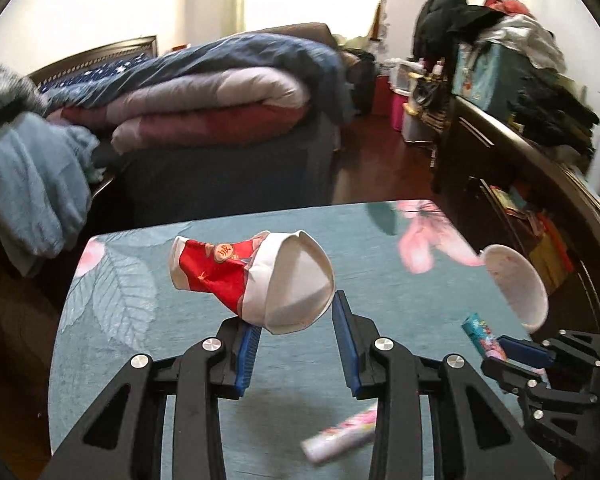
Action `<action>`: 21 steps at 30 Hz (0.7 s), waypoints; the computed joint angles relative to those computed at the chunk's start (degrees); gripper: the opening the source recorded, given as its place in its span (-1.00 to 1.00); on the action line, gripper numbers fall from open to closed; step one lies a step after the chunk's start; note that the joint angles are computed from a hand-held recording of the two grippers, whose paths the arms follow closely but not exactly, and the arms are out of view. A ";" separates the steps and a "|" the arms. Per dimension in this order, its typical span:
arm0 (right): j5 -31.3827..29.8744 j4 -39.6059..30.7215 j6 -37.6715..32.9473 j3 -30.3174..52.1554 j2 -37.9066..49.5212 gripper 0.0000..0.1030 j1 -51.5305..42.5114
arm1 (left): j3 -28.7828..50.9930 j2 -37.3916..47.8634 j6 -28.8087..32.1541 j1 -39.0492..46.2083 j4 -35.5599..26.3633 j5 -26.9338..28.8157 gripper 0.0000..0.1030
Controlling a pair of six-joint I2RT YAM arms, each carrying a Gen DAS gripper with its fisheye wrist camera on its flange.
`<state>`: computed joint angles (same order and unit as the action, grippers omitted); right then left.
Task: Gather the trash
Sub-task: 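Carry the cup and lighter over the wastebasket with both tools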
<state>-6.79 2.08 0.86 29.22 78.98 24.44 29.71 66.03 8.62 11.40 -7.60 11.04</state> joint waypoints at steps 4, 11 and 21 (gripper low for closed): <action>-2.75 -1.01 -1.05 -2.95 -4.58 -0.55 -4.11 | -0.15 -2.43 -2.77 -7.65 -1.06 -4.48 -0.31; -9.44 -3.04 -4.56 -6.82 -10.89 -0.55 -13.84 | -0.33 -3.21 -6.91 -19.56 -0.90 -12.38 -0.31; -20.51 -5.20 -11.34 -8.82 -12.53 -0.55 -30.10 | 2.90 2.48 -12.59 -35.24 0.77 -21.16 -0.31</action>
<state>-27.31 -3.11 -10.48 20.40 66.45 -5.66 32.62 68.51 -3.96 -23.84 -6.83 -10.11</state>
